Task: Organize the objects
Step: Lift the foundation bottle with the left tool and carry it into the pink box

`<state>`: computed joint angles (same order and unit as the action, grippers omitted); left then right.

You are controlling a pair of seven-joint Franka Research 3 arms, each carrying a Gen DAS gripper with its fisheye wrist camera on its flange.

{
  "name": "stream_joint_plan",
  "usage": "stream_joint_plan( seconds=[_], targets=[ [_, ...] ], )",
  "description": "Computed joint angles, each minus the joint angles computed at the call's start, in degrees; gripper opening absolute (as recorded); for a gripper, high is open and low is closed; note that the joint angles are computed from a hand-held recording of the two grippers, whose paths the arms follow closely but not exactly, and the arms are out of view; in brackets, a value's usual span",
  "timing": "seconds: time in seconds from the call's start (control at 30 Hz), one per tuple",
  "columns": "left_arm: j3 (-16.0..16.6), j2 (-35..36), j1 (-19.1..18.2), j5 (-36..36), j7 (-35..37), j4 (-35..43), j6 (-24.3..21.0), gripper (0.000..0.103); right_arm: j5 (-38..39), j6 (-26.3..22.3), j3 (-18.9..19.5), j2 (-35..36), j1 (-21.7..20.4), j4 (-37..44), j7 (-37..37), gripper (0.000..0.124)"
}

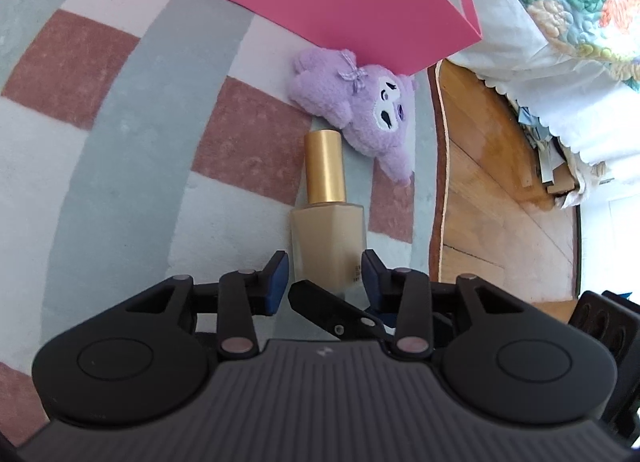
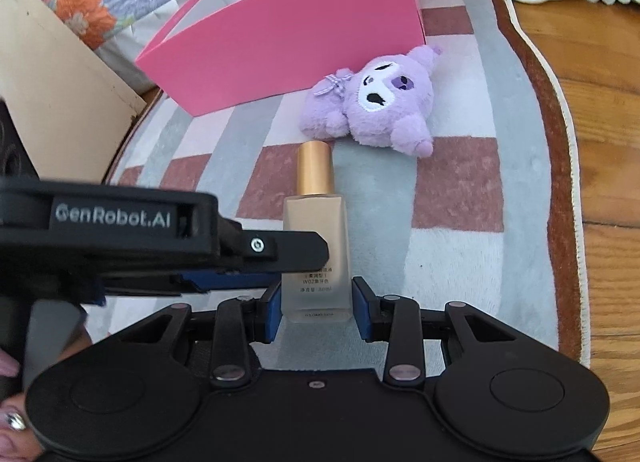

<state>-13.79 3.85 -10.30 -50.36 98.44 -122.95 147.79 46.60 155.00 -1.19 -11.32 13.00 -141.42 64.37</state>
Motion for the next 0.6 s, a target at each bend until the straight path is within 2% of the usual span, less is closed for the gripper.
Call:
stream_joint_plan(
  seconds=[0.13,0.23,0.4,0.47,0.6],
  targets=[
    [-0.3,0.1,-0.3,-0.3,1.3,-0.2,1.6,0.039,5.1,0.0,-0.9,0.1,0.6,-0.1,-2.8,0.041],
    [-0.8,0.2,-0.6,-1.7,2.2,-0.7,3.5,0.040,5.2,0.8,-0.2,1.0,0.5,0.4,-2.8,0.041],
    [-0.7,-0.9,-1.3,0.4,0.8,-1.9,4.8,0.040,-4.5,2.9,2.3,0.4,-0.3,-0.3,3.9,0.041],
    [-0.3,-1.6,-1.4,2.7,-1.5,-2.1,3.6,0.039,-10.7,1.7,3.0,0.3,-0.8,0.2,6.6,0.041],
    [0.6,-4.1,-1.6,5.8,-3.7,-3.3,1.7,0.039,-12.2,-2.5,2.2,-0.4,-0.4,1.4,9.6,0.041]
  ],
)
